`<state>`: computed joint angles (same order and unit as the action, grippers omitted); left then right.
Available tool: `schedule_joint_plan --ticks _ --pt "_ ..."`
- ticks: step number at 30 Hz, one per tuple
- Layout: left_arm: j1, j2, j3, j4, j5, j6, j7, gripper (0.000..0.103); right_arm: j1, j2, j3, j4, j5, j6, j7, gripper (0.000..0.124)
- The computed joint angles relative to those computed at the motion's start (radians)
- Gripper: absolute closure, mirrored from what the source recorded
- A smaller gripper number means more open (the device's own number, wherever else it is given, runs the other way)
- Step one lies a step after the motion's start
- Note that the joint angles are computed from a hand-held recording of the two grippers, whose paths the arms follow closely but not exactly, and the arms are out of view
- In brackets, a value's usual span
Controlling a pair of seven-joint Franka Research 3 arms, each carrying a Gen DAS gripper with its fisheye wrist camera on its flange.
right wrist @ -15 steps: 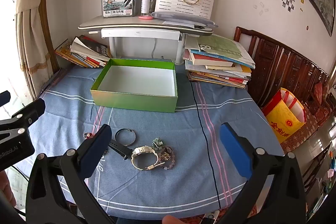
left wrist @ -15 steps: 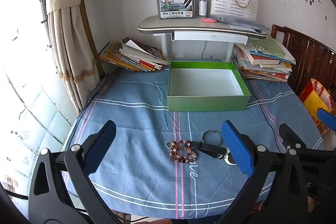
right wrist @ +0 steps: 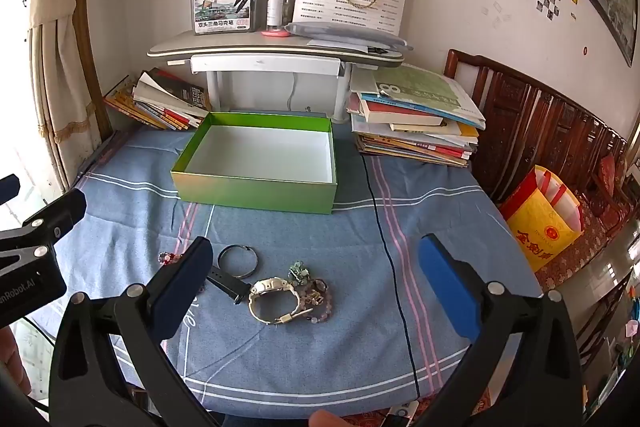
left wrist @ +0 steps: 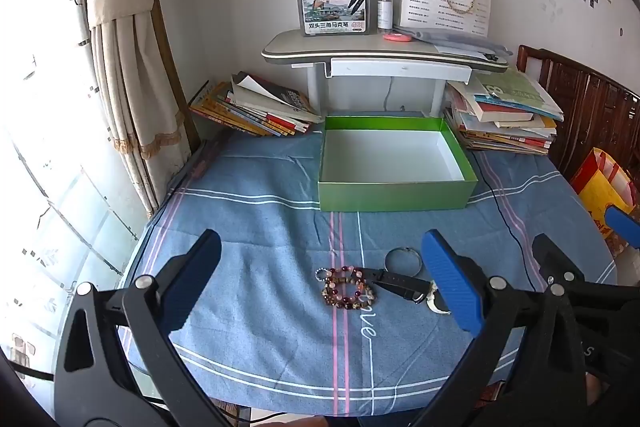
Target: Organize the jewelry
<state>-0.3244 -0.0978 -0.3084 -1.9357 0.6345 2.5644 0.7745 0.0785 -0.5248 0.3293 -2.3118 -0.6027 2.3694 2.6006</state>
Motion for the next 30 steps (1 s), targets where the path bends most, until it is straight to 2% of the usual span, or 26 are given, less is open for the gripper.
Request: schedule_joint_plan --ticks 30 --pt "0.013 -0.012 0.011 -0.019 -0.018 0.020 0.030 0.004 0.001 -0.005 -0.001 -0.002 0.000 -0.001 0.004 0.023"
